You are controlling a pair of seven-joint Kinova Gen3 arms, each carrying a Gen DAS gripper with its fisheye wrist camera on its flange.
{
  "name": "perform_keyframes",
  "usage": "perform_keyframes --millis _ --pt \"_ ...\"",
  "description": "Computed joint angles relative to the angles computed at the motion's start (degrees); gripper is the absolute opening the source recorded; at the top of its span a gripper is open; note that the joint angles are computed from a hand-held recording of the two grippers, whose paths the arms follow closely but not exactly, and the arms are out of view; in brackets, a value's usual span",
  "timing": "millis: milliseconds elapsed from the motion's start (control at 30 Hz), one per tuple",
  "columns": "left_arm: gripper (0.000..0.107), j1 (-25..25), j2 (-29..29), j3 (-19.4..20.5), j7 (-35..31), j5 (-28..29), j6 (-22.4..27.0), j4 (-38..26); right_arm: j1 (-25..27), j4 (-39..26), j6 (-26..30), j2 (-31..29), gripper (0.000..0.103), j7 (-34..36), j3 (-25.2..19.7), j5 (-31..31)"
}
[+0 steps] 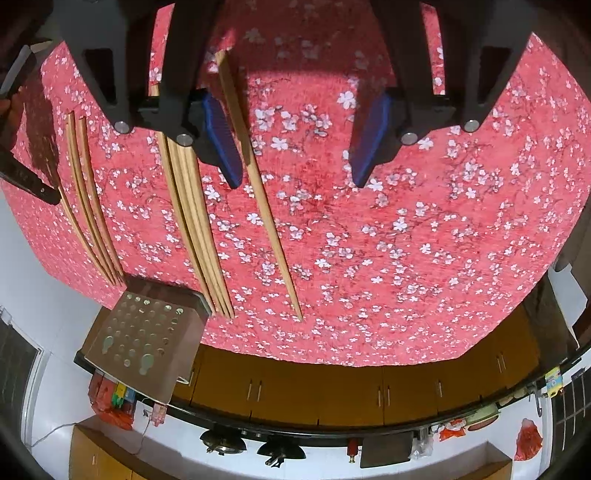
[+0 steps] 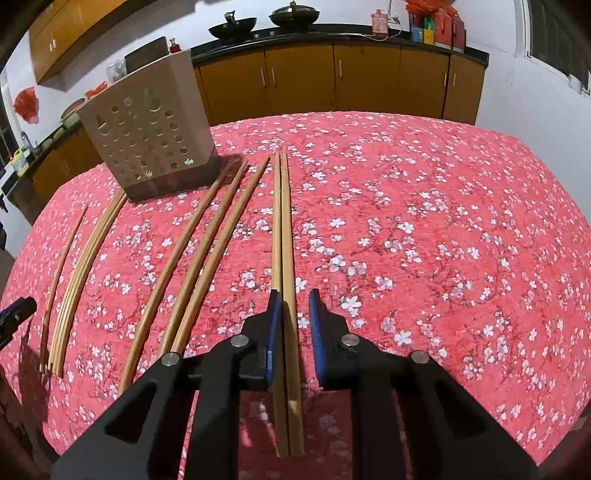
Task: Organize utensils
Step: 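Grasp a single wooden chopstick with the left tool while the right tool grasps another, then lift both chopsticks and lower them into the beige utensil holder with both tools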
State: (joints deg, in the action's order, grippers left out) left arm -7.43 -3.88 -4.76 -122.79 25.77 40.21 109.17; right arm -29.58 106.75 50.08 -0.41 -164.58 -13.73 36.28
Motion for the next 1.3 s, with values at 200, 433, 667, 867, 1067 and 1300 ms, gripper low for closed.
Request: perform_keyframes --millis 200,433,667,867,1067,1300 --pt "0.056 -0.13 1.04 0.08 -0.58 0.34 1.19 -0.88 0.99 -0.35 0.25 0.46 0.010 2.75 1.15 -2.29" --pt "0.053 -0.50 2.22 0.57 -1.87 1.26 2.95 -2.11 0.21 -1.50 3.41 2.07 0.008 -0.53 1.01 0.97" --pt "0.039 -0.79 3.50 1.39 -1.87 1.04 5.06 -3.46 0.05 -0.02 3.09 1.48 0.007 -4.36 1.00 3.35" --pt "0.019 0.63 3.63 3.02 0.77 -2.94 3.70 -3.95 -0.04 0.41 3.01 1.08 0.007 -5.62 0.85 3.54" --pt "0.009 2.79 7.07 4.60 4.96 -9.32 1.66 -7.77 0.18 -2.24 2.26 4.09 0.007 -4.76 2.65 4.58" --pt "0.009 2.03 10.37 5.77 4.86 -8.93 0.11 -10.71 0.55 -0.76 -1.41 3.56 0.008 -4.73 3.92 4.59"
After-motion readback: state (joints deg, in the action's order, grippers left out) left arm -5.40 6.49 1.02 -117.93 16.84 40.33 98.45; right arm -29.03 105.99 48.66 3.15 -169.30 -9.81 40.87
